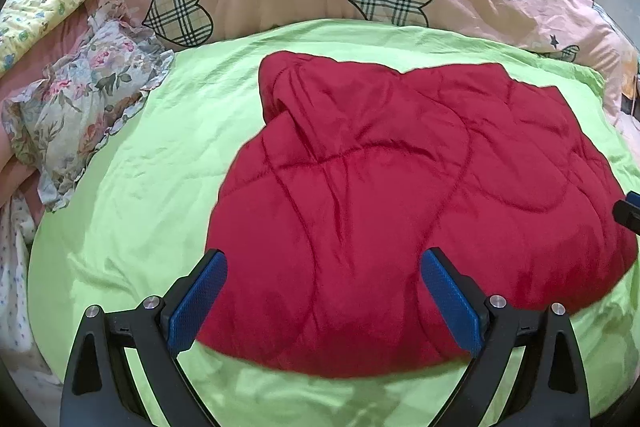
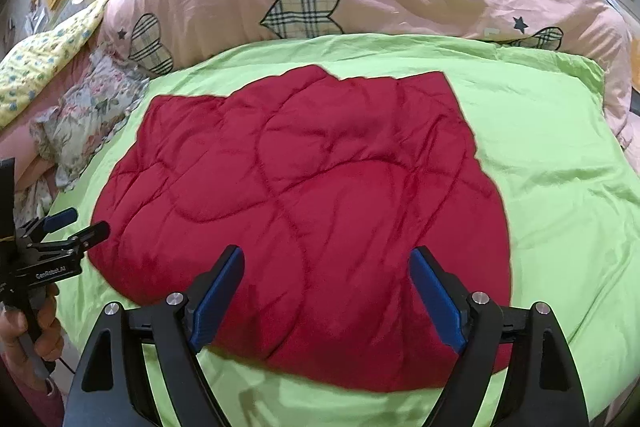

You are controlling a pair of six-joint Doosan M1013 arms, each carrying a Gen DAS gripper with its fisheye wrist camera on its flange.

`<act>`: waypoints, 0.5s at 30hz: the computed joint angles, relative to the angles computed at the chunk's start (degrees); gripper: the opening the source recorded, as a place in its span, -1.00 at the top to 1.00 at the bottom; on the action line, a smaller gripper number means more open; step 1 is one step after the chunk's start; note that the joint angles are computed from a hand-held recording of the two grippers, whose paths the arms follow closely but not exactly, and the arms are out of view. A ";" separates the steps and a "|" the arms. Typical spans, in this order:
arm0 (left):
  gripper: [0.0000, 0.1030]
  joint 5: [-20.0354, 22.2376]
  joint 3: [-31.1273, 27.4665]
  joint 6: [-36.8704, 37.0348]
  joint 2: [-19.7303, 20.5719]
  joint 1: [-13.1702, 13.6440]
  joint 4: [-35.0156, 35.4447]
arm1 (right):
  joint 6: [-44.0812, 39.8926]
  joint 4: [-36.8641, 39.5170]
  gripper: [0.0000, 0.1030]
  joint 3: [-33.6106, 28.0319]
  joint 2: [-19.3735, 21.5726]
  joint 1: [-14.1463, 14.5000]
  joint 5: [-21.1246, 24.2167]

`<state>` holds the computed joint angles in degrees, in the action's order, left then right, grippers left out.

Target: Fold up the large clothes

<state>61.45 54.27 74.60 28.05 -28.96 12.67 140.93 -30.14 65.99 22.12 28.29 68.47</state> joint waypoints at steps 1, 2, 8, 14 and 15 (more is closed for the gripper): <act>-0.93 0.30 -0.88 0.32 0.65 0.29 -0.58 | 0.38 -0.23 -0.75 0.06 -0.01 -0.27 -0.03; -0.93 0.92 -2.06 0.72 1.54 0.65 -1.44 | 1.10 -0.39 -0.76 0.20 -0.01 -0.65 -0.04; -0.94 4.51 -8.49 2.28 6.74 2.23 -4.95 | 3.94 2.61 -0.76 1.48 -0.16 -2.31 -3.00; -0.95 4.02 -11.15 3.11 9.45 1.27 -1.11 | -1.59 0.22 -0.79 -1.54 3.55 -1.80 2.22; -0.95 4.04 -11.67 3.15 9.84 1.28 -1.11 | -1.57 0.21 -0.79 -1.66 3.83 -2.09 2.40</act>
